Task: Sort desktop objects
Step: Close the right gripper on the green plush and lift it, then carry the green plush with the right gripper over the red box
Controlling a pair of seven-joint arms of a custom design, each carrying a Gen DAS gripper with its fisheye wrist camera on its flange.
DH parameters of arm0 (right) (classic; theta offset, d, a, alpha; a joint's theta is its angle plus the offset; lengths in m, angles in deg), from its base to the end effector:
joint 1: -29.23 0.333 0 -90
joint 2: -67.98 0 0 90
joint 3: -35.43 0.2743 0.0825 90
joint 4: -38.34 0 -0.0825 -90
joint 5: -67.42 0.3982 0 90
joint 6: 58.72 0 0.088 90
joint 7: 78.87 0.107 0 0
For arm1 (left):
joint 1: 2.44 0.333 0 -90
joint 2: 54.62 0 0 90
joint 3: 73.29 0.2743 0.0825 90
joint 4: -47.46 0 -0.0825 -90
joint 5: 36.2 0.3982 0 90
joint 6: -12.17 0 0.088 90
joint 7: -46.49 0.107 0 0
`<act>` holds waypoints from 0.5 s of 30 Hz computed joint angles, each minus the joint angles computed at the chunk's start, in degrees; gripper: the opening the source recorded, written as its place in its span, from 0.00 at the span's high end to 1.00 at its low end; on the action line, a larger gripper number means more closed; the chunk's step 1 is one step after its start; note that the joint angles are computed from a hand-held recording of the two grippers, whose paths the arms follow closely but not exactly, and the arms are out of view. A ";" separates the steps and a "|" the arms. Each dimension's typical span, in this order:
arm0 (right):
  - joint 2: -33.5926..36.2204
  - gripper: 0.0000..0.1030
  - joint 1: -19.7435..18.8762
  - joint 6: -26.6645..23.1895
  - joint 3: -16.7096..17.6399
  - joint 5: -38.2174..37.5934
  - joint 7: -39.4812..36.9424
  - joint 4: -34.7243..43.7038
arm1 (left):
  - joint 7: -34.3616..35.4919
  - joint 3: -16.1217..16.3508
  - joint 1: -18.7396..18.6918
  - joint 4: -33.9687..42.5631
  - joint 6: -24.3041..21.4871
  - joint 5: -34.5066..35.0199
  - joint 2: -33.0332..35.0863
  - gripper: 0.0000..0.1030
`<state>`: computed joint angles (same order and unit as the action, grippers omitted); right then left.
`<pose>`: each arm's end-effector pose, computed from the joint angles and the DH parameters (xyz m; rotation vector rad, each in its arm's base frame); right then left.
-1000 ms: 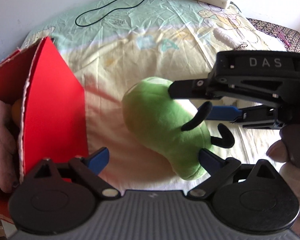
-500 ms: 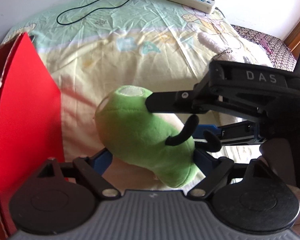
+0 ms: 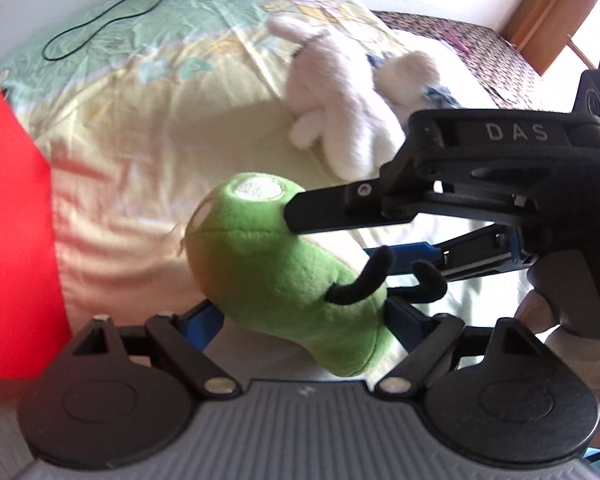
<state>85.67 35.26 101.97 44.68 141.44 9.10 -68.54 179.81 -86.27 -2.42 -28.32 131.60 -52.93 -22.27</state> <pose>0.6414 0.1218 0.3484 -0.7850 2.0877 0.3818 0.7132 -0.1452 0.3991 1.1249 -2.8413 0.6779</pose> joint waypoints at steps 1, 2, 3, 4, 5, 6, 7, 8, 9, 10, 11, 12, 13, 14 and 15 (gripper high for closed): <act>-1.11 0.31 0.02 0.62 0.19 0.78 -0.18 -1.34 | 0.82 -0.33 0.31 -1.30 -0.01 -0.46 -0.95 0.16; -2.14 0.31 0.24 1.52 0.29 1.71 -0.44 -2.48 | 1.72 -0.60 0.56 -2.70 0.22 -0.99 -1.97 0.16; -3.07 0.31 0.58 2.48 0.30 2.56 -0.75 -3.40 | 2.73 -0.84 0.85 -4.06 0.53 -1.68 -3.02 0.16; -4.03 0.31 0.95 3.49 0.28 3.61 -1.33 -4.34 | 3.76 -1.08 1.16 -5.48 0.92 -2.59 -4.14 0.16; -4.75 0.31 1.50 4.67 0.18 4.34 -1.69 -4.91 | 4.66 -1.25 1.40 -6.71 1.33 -3.57 -5.17 0.16; -5.55 0.31 2.02 5.77 0.08 5.14 -2.32 -5.54 | 5.60 -1.37 1.62 -7.90 1.83 -4.60 -6.16 0.16; -6.21 0.31 2.56 6.76 -0.08 5.63 -2.76 -6.02 | 6.47 -1.49 1.71 -8.94 2.41 -5.57 -7.07 0.16; -6.79 0.31 3.14 7.70 -0.28 5.81 -2.94 -6.40 | 7.39 -1.50 1.85 -9.92 2.81 -6.48 -7.95 0.16; -7.34 0.31 3.72 8.67 -0.44 5.86 -3.09 -6.71 | 8.34 -1.54 1.99 -10.81 3.21 -7.50 -8.76 0.16; -7.82 0.31 4.20 9.41 -0.58 5.96 -3.37 -6.94 | 9.12 -1.49 2.08 -11.37 3.42 -8.38 -9.40 0.16; -8.18 0.31 4.65 10.09 -0.67 6.16 -3.80 -6.99 | 10.01 -1.45 2.26 -12.17 3.68 -9.38 -10.25 0.16; -8.33 0.31 5.06 10.62 -0.74 6.35 -4.17 -6.81 | 10.77 -1.32 2.43 -12.55 3.79 -10.33 -10.76 0.16; -8.49 0.31 5.38 11.07 -0.72 7.01 -5.04 -6.51 | 11.67 -1.20 2.82 -12.77 3.79 -11.57 -11.25 0.16; -8.43 0.31 5.73 11.48 -0.71 7.50 -5.69 -5.99 | 12.17 -1.06 3.09 -12.59 3.72 -12.73 -11.50 0.16; -8.66 0.31 5.91 11.60 -0.55 9.09 -7.34 -5.62 | 12.45 -0.85 3.30 -11.89 3.50 -13.61 -11.33 0.16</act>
